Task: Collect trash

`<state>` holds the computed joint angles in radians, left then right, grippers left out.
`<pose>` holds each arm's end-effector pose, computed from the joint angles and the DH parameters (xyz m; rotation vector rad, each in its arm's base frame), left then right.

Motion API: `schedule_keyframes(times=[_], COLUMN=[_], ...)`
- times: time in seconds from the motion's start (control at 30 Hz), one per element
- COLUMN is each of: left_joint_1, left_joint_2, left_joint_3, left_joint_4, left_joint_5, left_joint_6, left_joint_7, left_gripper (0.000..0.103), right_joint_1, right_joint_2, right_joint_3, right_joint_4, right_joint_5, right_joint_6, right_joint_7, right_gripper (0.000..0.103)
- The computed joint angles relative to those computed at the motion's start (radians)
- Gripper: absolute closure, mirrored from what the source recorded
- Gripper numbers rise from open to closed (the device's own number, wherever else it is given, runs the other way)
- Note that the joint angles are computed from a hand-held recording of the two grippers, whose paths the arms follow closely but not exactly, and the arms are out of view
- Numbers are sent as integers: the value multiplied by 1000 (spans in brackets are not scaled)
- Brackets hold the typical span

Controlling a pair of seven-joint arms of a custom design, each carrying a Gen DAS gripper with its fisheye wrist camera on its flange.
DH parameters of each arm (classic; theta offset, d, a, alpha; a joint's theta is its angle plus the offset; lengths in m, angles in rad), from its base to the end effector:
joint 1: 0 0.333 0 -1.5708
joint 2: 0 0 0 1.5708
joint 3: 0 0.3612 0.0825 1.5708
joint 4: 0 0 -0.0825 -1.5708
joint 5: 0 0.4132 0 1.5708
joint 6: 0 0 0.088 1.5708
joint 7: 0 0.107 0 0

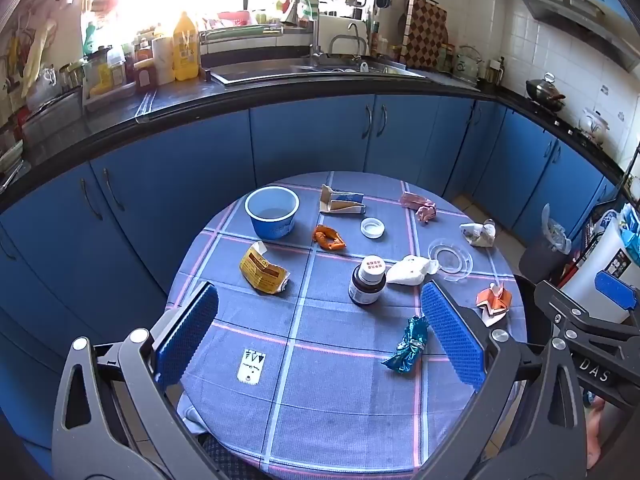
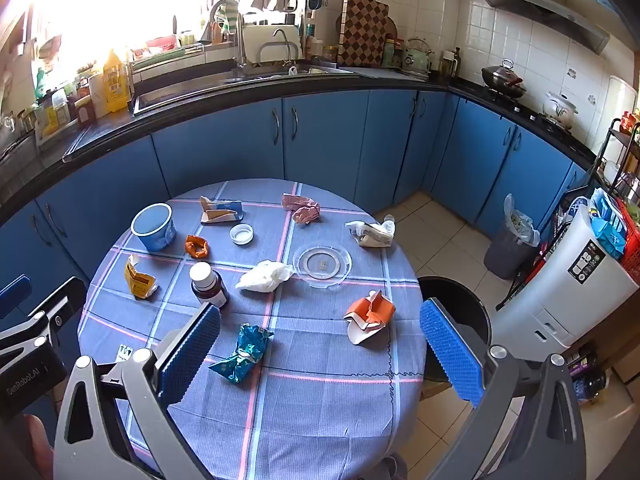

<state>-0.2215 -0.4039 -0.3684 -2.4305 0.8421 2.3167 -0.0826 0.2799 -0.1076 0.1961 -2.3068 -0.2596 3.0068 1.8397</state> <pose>0.3862 -0.2561 0.5070 -2.0667 1.1560 -0.5833 0.4905 0.2774 0.5109 -2.0458 1.2731 -0.5904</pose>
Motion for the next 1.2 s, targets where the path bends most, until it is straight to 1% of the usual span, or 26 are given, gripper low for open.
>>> schedule_keyframes(times=[0.67,0.77,0.9,0.93,1.2], left_joint_1=[0,1,-1,-4,-7], left_joint_2=[-2,2,1,6,8], left_joint_3=[2,0,1,-3,-2], left_joint_4=[-2,2,2,17,20], left_joint_5=[-4,-5,-5,-14,-12], left_joint_6=[7,4,5,-8,-11], left_joint_7=[1,1,1,8,7], left_gripper=[3,3,3,3,3], right_joint_1=[4,-6,-1,0,4], right_joint_2=[-7,-2,-3,-2,0], right_joint_3=[-3,8,3,3,0], right_joint_4=[-5,-5,-6,-6,-1], right_joint_5=[11,-7,-7,-7,-7], right_joint_6=[-5,-1,-2,-2,-6], right_joint_7=[-9,9,8,7,5], right_gripper=[6,6,6,6,6])
